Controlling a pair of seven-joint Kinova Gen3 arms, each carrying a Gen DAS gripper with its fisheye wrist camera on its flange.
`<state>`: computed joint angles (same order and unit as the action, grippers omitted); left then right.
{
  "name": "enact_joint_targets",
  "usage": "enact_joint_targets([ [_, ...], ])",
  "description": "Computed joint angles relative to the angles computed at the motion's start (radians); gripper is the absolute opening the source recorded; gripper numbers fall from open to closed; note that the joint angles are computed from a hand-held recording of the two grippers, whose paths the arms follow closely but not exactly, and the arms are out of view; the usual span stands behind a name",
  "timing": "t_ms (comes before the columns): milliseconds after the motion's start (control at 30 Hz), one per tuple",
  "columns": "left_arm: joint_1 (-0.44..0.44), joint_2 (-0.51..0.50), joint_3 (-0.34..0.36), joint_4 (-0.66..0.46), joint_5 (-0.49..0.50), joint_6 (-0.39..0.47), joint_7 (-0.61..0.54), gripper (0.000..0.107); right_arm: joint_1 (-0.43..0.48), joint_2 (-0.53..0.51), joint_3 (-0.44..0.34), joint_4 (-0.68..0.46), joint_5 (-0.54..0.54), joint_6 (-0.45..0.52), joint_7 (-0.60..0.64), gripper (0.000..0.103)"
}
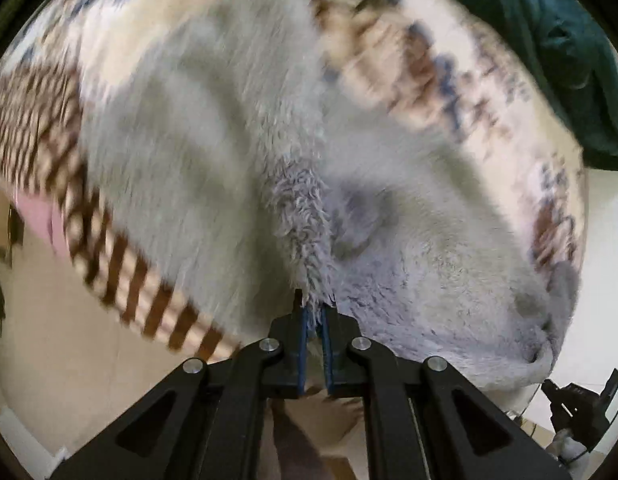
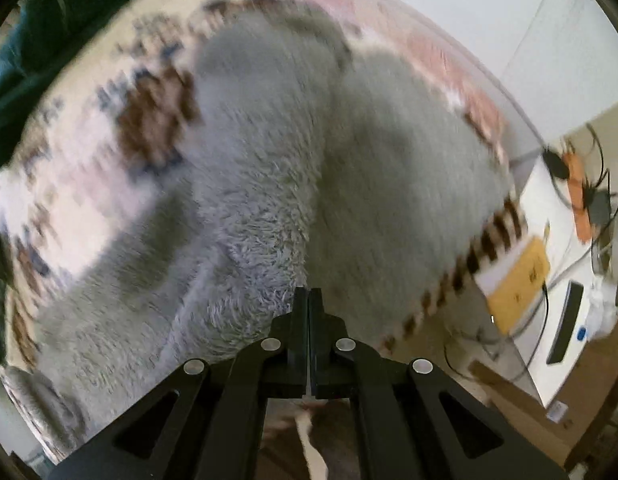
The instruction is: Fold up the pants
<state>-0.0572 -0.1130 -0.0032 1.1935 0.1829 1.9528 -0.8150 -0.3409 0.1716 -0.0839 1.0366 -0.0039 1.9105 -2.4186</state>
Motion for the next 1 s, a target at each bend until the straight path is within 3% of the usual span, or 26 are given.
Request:
enact_joint_targets([
  [67,-0.005,-0.029,-0.006,0.072,0.009,-0.006,0.029,0.009,0.053,-0.014,-0.012,0.047,-0.073,-0.025,0.019,0.013],
  [133,-0.022,-0.07,-0.031,0.102,0.04,-0.039,0.057,0.009,0.058,-0.038,0.008,0.068,-0.116,-0.057,0.037,0.067],
  [167,-0.035,-0.082,-0.036,0.09,0.041,-0.046,0.059,0.011,0.066,-0.052,0.009,0.073,-0.129,-0.075,0.044,0.077],
  [200,-0.043,-0.092,-0.045,0.068,0.039,-0.051,0.062,0.021,0.066,-0.061,0.005,0.073,-0.128,-0.081,0.047,0.084],
  [300,-0.067,-0.097,-0.075,-0.028,0.026,-0.07,0.049,0.08,0.051,-0.053,-0.004,0.022,-0.093,-0.056,0.04,0.084],
  [333,-0.076,-0.085,-0.081,-0.069,0.007,-0.079,0.035,0.082,0.045,-0.05,-0.006,0.009,-0.087,-0.057,0.032,0.084],
  [467,-0.102,0.018,-0.085,-0.182,-0.093,-0.087,-0.055,0.082,0.01,0.002,-0.012,-0.085,-0.045,-0.04,-0.009,0.085],
  [600,-0.138,0.134,-0.09,-0.207,-0.126,-0.126,-0.166,0.079,-0.034,0.061,-0.003,-0.185,0.017,-0.007,-0.014,0.085],
  [667,-0.174,0.143,-0.108,-0.174,-0.095,-0.131,-0.217,0.053,-0.059,0.094,0.007,-0.228,0.06,-0.002,-0.016,0.085],
  [700,-0.199,0.124,-0.126,-0.146,-0.057,-0.142,-0.23,0.025,-0.069,0.103,0.014,-0.237,0.081,-0.011,-0.02,0.085],
  [733,-0.218,0.104,-0.135,-0.108,-0.035,-0.169,-0.239,0.013,-0.085,0.122,0.021,-0.261,0.114,-0.013,-0.024,0.087],
  [867,-0.234,0.013,-0.13,-0.025,-0.071,-0.255,-0.211,0.012,-0.137,0.208,0.063,-0.37,0.219,-0.012,0.005,0.092],
  [1000,-0.272,-0.053,-0.183,0.05,-0.082,-0.198,-0.147,0.012,-0.139,0.276,0.073,-0.47,0.212,0.004,0.046,0.092],
])
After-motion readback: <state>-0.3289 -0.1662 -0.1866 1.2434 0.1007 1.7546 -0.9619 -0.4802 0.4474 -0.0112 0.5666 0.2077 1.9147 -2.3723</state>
